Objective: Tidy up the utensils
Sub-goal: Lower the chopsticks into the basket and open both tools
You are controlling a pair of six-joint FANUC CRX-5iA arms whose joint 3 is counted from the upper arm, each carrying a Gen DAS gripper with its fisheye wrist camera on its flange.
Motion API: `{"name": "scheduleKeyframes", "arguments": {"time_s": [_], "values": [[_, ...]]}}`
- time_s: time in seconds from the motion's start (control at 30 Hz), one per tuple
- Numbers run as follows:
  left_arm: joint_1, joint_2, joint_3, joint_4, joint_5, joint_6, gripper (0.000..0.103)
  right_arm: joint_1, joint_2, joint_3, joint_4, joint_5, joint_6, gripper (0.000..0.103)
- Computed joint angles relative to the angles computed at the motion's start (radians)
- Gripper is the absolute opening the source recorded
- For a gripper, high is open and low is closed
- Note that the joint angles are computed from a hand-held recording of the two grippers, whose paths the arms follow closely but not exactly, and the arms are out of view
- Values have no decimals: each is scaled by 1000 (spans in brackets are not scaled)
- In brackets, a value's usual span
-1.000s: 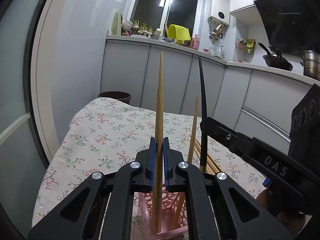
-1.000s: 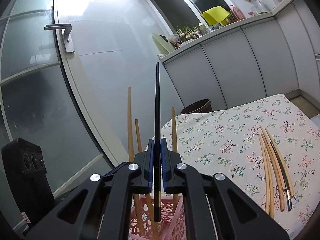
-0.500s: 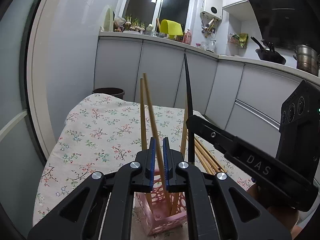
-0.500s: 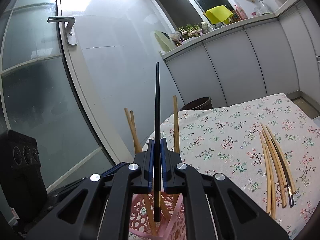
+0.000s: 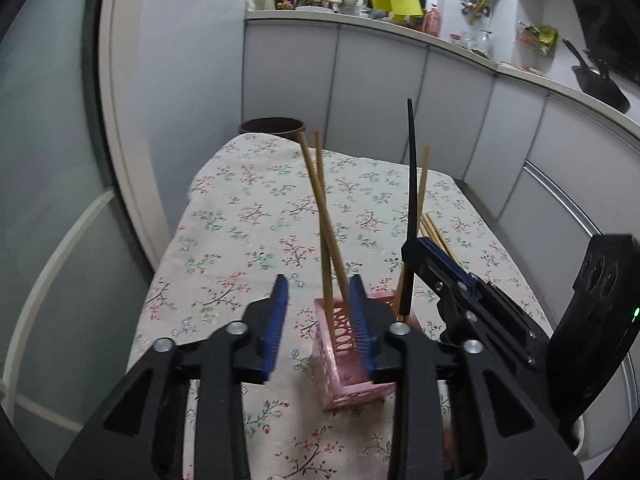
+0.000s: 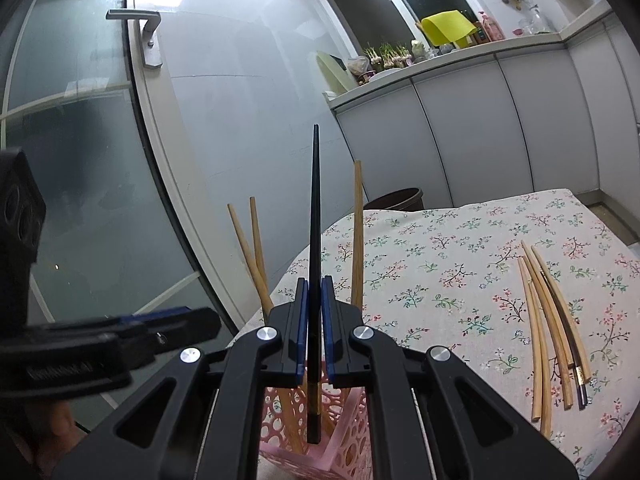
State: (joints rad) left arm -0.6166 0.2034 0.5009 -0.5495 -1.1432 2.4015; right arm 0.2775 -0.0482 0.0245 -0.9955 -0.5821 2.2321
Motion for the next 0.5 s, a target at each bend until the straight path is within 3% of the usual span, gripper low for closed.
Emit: {"name": "scheduleKeyframes", "arguments": {"time_s": [0.23,0.5], "values": [[-37,26,82,-57,-118,1,56,22,-5,-11,40,4,-18,9],[-43,43,120,-62,-160,-4,60,23,-13,-16,51,-1,-32,9]]}}
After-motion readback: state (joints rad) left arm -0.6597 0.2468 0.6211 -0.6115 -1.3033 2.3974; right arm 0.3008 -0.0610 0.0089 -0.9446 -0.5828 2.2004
